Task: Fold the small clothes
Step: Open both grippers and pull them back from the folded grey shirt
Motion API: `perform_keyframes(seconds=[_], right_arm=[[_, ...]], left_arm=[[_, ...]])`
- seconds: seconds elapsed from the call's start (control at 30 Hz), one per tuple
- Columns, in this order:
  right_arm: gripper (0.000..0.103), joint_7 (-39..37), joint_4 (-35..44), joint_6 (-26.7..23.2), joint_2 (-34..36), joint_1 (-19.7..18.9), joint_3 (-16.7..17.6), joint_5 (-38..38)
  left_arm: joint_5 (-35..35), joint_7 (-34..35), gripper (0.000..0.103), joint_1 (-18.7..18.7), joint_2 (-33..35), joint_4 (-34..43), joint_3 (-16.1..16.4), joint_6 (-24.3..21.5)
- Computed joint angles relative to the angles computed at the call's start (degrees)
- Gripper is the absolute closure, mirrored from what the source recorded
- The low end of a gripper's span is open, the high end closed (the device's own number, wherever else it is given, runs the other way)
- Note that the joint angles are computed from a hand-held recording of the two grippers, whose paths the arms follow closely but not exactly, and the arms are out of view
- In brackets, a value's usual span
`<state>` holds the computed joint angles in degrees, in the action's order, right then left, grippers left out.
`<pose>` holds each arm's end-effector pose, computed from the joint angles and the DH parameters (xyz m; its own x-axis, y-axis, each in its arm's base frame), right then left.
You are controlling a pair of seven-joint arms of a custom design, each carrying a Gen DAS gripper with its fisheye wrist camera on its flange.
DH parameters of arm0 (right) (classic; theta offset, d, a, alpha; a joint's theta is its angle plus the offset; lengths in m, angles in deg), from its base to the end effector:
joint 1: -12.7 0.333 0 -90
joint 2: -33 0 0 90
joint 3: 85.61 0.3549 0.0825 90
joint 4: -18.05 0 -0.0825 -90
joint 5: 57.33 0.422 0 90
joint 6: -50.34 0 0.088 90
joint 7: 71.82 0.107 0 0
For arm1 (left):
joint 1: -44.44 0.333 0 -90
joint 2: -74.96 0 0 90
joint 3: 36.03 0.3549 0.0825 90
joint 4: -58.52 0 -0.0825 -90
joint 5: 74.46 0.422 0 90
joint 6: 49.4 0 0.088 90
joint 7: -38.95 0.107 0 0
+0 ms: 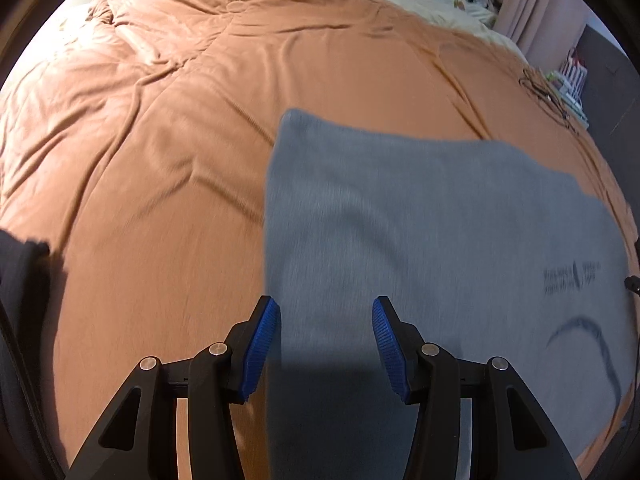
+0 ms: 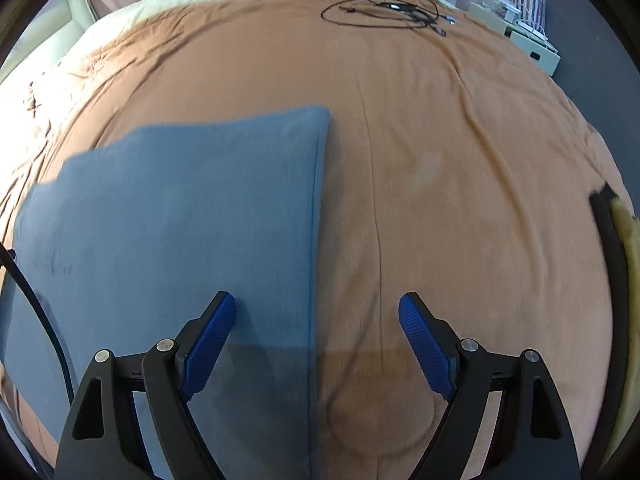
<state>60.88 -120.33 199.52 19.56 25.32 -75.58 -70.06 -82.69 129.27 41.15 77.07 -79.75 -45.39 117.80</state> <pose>0.4728 0.2052 0.4594 -0.1553 -0.9830 -0.0978 -0.8843 0.1825 -0.4297 0.5430 -0.1126 0.3562 -0.1140 -0.9890 0.0948 -0.8935 0.0603 -0.4449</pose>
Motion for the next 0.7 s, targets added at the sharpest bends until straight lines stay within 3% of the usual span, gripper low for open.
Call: perform_keyframes(seconds=[0.33, 0.7], right_arm=[[0.020, -2.7, -6.2, -3.2, -8.5, 2.3, 1.3, 6.1], [0.020, 0.5, -12.9, -7.1, -18.1, 3.5, 5.7, 8.2]], left_arm=[[-8.4, 5.2, 0.051, -4.0, -10.1, -11.6, 3.9, 0.2], [-3.8, -0.6, 0.050, -8.5, -21.3, -22.9, 8.0, 0.2]])
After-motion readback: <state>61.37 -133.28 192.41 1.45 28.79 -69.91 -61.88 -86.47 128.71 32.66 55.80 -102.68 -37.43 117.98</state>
